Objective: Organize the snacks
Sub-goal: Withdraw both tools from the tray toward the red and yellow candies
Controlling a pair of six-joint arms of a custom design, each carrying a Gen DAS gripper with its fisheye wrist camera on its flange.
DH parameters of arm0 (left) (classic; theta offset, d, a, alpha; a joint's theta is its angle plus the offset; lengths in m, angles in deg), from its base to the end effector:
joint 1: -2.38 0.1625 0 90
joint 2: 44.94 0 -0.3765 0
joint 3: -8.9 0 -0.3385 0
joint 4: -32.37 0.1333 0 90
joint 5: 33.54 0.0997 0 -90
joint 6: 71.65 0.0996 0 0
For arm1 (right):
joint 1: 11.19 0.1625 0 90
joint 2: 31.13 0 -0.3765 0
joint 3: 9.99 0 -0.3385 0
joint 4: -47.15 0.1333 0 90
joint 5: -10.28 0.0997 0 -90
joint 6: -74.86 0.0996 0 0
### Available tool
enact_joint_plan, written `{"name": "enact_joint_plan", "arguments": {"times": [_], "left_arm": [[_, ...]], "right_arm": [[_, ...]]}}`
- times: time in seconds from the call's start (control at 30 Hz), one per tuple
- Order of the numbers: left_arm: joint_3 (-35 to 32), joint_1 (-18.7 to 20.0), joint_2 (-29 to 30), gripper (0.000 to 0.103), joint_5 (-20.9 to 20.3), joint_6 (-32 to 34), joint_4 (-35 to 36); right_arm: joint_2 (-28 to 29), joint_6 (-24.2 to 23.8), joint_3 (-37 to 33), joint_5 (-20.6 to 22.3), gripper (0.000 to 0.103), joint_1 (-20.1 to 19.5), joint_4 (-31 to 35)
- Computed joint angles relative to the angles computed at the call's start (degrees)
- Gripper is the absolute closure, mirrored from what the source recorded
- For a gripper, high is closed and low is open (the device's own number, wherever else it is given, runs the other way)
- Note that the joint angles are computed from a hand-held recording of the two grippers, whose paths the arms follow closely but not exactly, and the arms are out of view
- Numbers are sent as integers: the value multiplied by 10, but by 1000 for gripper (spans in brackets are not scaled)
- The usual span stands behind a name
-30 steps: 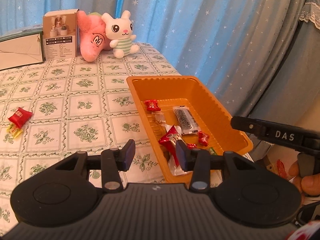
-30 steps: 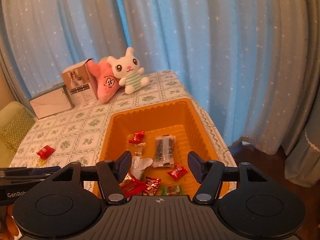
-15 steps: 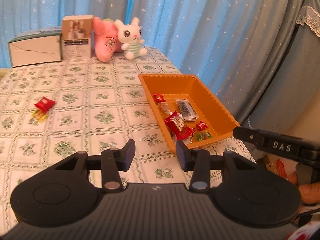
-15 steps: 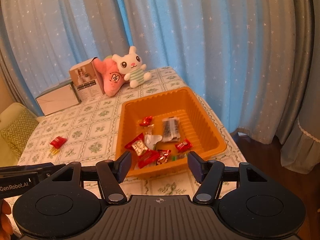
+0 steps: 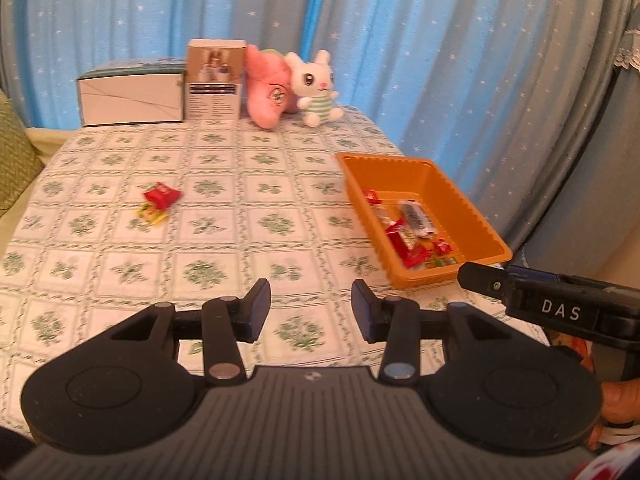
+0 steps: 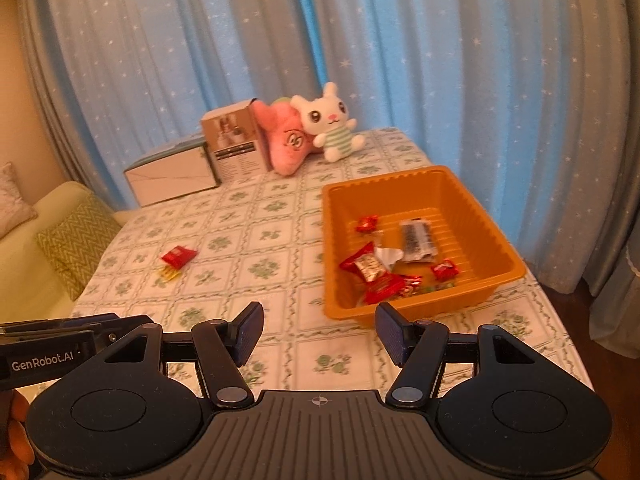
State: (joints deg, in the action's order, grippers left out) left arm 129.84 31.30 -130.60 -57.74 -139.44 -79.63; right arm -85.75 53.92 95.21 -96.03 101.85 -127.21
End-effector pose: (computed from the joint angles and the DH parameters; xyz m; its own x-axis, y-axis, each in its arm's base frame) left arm -0.2351 -0.3860 0.2798 -0.7943 -0.2618 -0.5482 0.3083 0.6039 -0.7350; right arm 0.3196 -0.4824 0.1840 -0.7657 -0.4900 0.4167 -0.6413 0.6315 -0.4359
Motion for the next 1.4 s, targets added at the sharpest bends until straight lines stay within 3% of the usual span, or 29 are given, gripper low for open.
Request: {"name": "enact_joint_plan", "arguments": {"times": [0.23, 0.43, 1.03, 1.23, 1.4], "left_arm": [[-9, -16, -56, 63, 10, -141, 193], [-13, -20, -83, 63, 12, -201, 269], [-3, 18, -125, 63, 18, -224, 308], [-4, 52, -134, 63, 28, -193, 291], [-3, 88, -135, 63, 41, -129, 232]], "right_arm": [[14, -4, -2, 6, 41, 16, 3], [27, -9, -7, 10, 41, 25, 5], [94, -21, -59, 13, 41, 39, 21], [131, -26, -96, 23, 41, 45, 23], [162, -31, -133, 27, 41, 45, 35]]}}
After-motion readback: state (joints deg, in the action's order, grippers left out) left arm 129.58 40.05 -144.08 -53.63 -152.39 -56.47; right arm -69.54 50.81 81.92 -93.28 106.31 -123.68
